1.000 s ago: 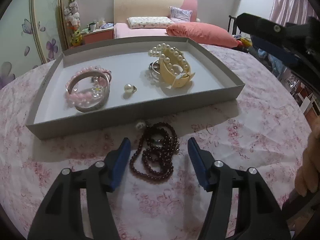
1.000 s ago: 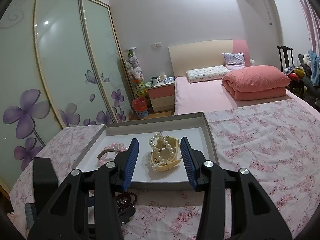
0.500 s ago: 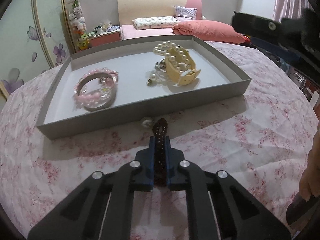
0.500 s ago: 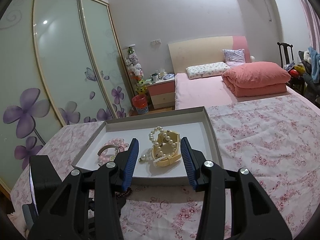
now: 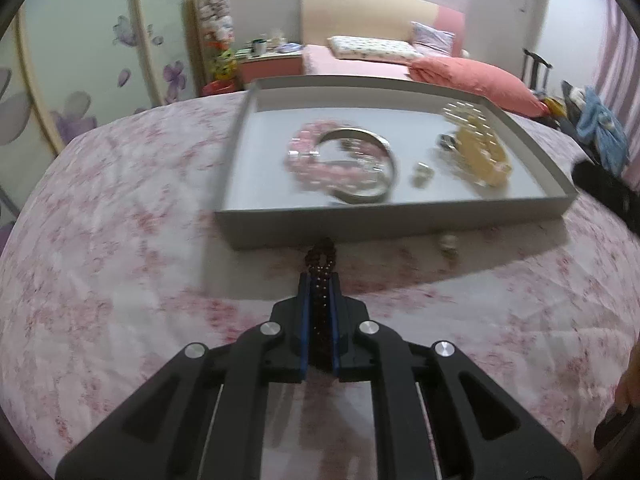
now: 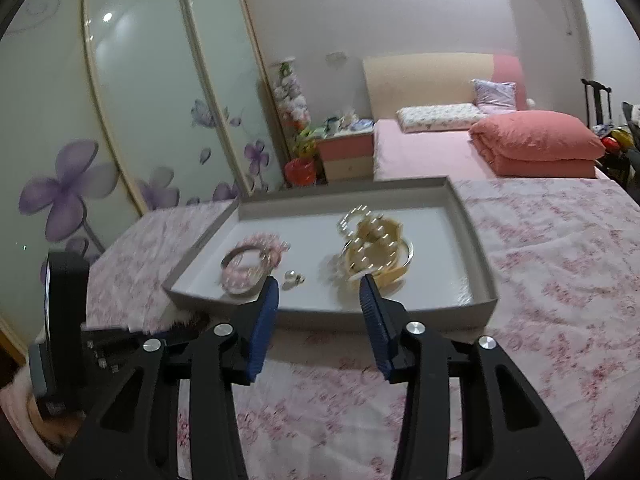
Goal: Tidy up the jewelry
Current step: 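Grasp the second small pearl earring with the right tool while the left tool holds the beads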
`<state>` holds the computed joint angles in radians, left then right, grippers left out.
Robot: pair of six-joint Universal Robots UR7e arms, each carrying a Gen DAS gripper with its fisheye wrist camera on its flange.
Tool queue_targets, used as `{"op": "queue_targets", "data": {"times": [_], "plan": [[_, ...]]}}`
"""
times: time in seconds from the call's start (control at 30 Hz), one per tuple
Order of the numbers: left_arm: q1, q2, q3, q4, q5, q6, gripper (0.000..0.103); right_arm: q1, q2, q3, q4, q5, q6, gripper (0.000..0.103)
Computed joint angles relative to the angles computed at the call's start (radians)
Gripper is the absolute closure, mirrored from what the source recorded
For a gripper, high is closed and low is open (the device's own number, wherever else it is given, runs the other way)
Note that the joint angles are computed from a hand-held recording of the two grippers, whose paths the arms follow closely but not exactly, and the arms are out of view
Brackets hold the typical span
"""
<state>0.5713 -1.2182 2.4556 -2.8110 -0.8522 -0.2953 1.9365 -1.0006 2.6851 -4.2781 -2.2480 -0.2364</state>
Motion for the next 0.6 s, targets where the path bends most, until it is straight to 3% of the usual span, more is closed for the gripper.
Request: {"op": "queue_targets", "data": {"times": [0.33, 0.6], "plan": [[0.041, -0.049, 0.001, 0.013, 0.015, -0.023, 0.094, -0.004, 0.006, -0.063, 0.306, -0.021, 0.071, 0.073], [0.042, -0.049, -0.001, 0.011, 0.004, -0.030, 0.094, -0.023, 0.021, -0.128, 0.483, -0.023, 0.149, 0.074]]}}
